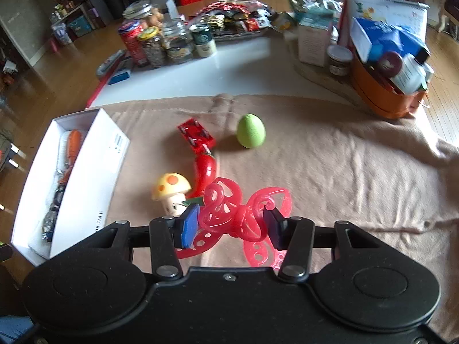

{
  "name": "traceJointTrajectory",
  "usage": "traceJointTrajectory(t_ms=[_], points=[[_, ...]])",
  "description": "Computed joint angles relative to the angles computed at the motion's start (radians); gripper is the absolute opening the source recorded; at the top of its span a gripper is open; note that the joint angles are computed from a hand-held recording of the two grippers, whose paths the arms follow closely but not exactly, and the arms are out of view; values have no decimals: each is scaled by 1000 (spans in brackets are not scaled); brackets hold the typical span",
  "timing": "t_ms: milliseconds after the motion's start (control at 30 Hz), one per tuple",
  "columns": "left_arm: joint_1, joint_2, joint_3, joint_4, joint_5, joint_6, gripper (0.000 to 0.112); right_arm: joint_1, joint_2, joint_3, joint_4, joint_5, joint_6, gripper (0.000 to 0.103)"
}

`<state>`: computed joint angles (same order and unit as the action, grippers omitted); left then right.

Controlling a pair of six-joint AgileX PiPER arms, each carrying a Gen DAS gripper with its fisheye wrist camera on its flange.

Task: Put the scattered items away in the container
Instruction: 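Carry the hammer and butterfly over the white box with both tools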

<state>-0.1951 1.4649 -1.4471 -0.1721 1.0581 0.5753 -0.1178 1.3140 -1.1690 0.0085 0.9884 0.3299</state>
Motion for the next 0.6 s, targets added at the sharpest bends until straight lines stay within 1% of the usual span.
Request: traceJointTrajectory(t_ms=[100, 267, 467, 600], points=[[93, 20, -29, -28, 23, 58, 46, 103, 57, -111, -25, 26, 46, 50], [222, 80, -91, -70, 66, 125, 46, 258, 193, -327, -53, 68, 85, 50], [308, 158, -158, -99, 105, 157, 46, 378, 393, -614, -33, 132, 69, 50], [327, 200, -186, -107, 118, 160, 46, 433, 560, -849, -35, 205, 52, 50]])
